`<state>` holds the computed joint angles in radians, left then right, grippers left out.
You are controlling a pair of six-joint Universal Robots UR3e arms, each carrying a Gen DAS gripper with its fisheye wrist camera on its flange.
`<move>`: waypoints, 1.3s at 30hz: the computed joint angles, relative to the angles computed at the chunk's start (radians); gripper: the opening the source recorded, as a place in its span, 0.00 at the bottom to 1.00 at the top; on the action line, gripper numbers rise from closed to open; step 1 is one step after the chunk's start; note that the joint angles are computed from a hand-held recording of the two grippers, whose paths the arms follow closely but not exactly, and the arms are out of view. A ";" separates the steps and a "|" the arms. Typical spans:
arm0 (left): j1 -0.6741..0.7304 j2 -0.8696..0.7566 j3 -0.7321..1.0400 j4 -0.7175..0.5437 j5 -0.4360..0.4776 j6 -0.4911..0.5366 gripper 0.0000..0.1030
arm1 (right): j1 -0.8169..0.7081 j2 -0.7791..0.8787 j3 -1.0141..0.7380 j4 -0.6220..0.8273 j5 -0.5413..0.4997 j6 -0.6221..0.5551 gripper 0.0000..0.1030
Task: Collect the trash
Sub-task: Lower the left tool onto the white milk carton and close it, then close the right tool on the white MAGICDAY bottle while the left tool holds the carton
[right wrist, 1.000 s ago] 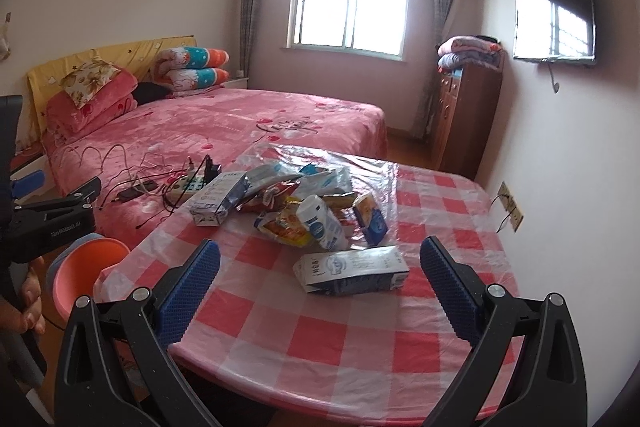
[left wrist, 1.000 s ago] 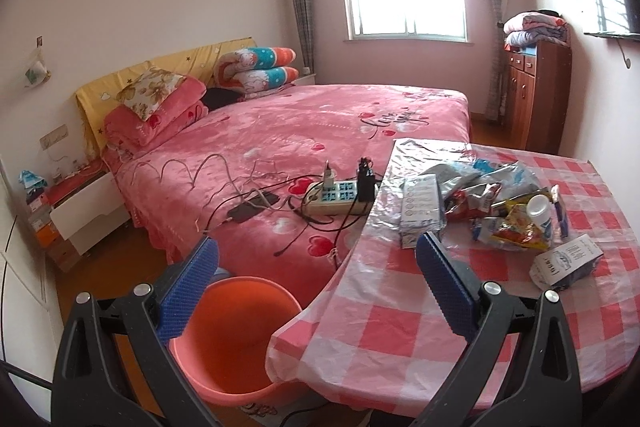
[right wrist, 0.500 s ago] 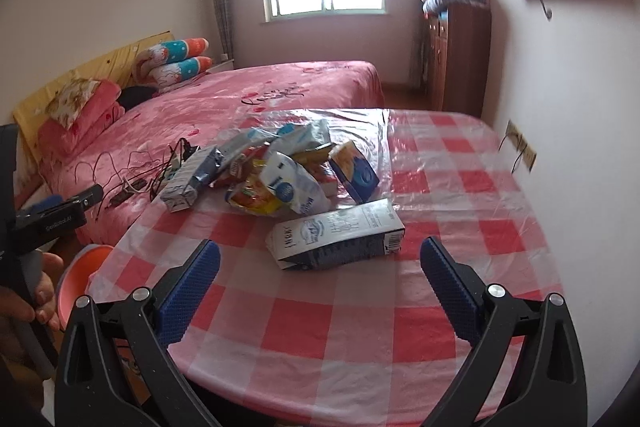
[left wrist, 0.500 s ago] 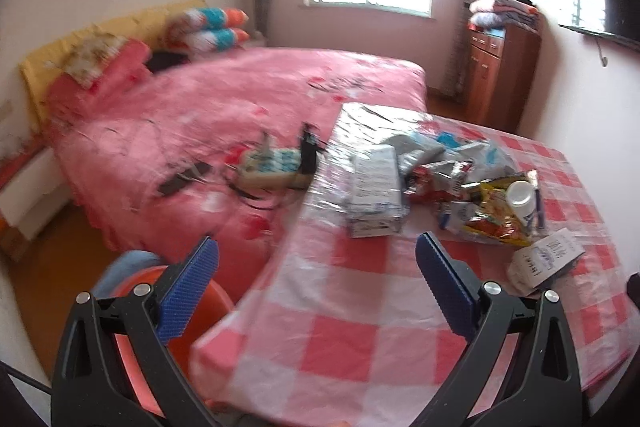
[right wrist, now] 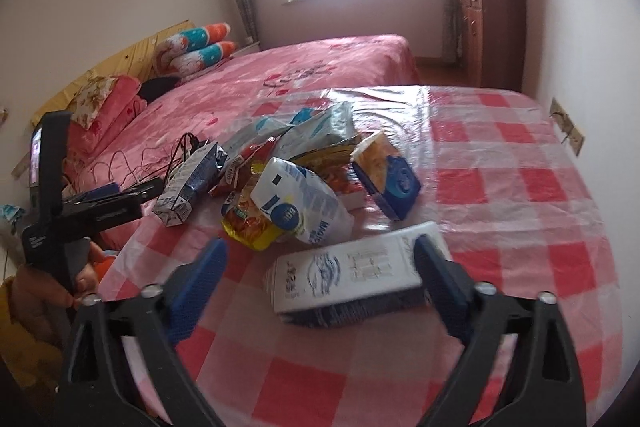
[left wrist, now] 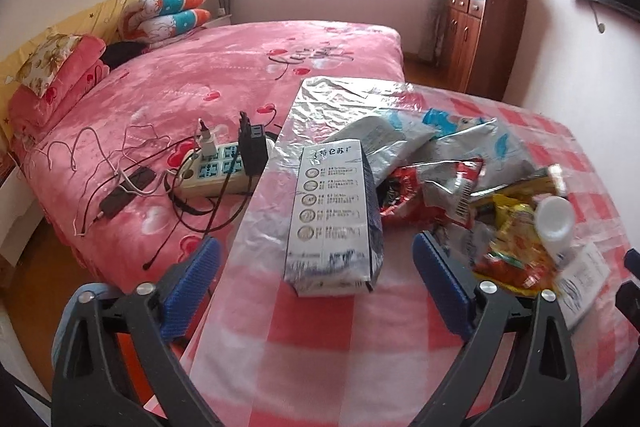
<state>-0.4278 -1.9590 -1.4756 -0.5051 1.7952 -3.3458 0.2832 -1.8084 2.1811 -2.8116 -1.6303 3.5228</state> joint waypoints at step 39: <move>0.028 -0.141 0.119 -0.025 -0.077 -0.059 0.56 | -0.003 0.390 -0.278 -0.030 0.002 -0.148 0.62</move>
